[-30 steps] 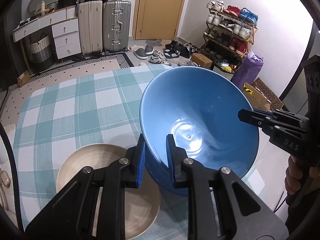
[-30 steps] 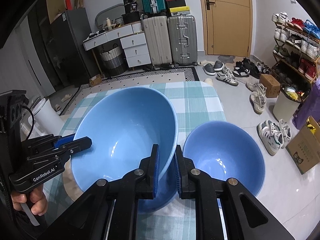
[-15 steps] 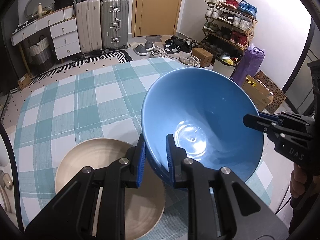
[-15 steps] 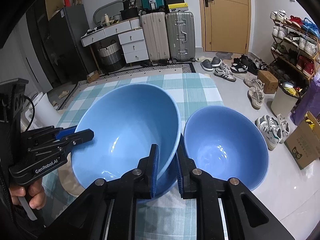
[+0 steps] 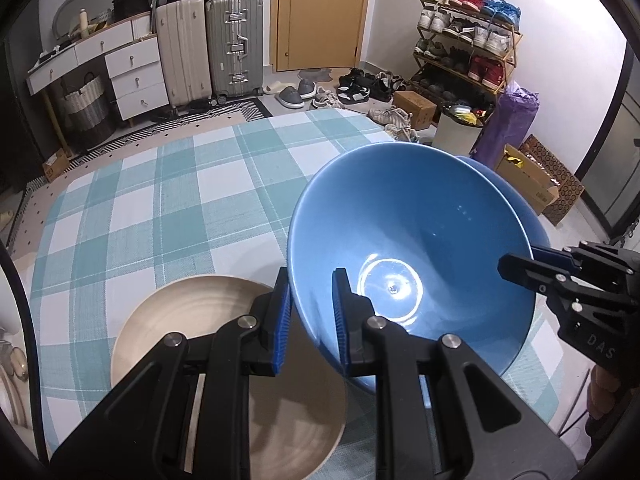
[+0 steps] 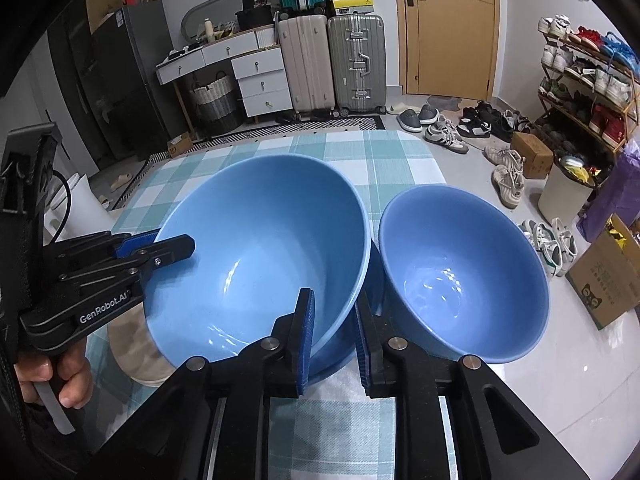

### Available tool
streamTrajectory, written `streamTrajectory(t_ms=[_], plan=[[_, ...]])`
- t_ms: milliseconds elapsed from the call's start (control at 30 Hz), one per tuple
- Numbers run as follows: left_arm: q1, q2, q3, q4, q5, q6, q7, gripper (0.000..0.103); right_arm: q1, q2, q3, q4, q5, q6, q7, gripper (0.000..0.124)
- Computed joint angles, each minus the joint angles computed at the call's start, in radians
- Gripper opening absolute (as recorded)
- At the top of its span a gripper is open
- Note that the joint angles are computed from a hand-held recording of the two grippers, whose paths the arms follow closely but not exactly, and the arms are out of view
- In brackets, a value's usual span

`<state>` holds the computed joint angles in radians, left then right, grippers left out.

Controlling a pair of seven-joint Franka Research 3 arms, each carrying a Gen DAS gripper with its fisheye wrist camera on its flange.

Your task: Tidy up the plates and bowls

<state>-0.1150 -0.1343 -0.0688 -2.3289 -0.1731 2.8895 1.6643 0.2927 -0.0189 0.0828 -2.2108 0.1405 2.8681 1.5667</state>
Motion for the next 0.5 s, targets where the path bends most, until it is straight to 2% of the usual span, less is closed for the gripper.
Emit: streamTrajectory(t_ms=[167, 267, 500], plan=[[0.021, 0.026, -0.017, 0.0, 0.075, 0.028, -0.05, 0.015, 0.002, 0.01, 0.002, -0.001, -0.066, -0.003, 0.062, 0.02], [0.023, 0.044, -0.019, 0.01, 0.083, 0.033, -0.05, 0.015, 0.003, 0.015, 0.0, 0.0, -0.066, -0.008, 0.066, 0.02], [0.053, 0.091, -0.044, 0.037, 0.216, 0.045, -0.147, 0.015, 0.006, 0.029, -0.003, 0.009, -0.077, -0.028, 0.078, 0.021]])
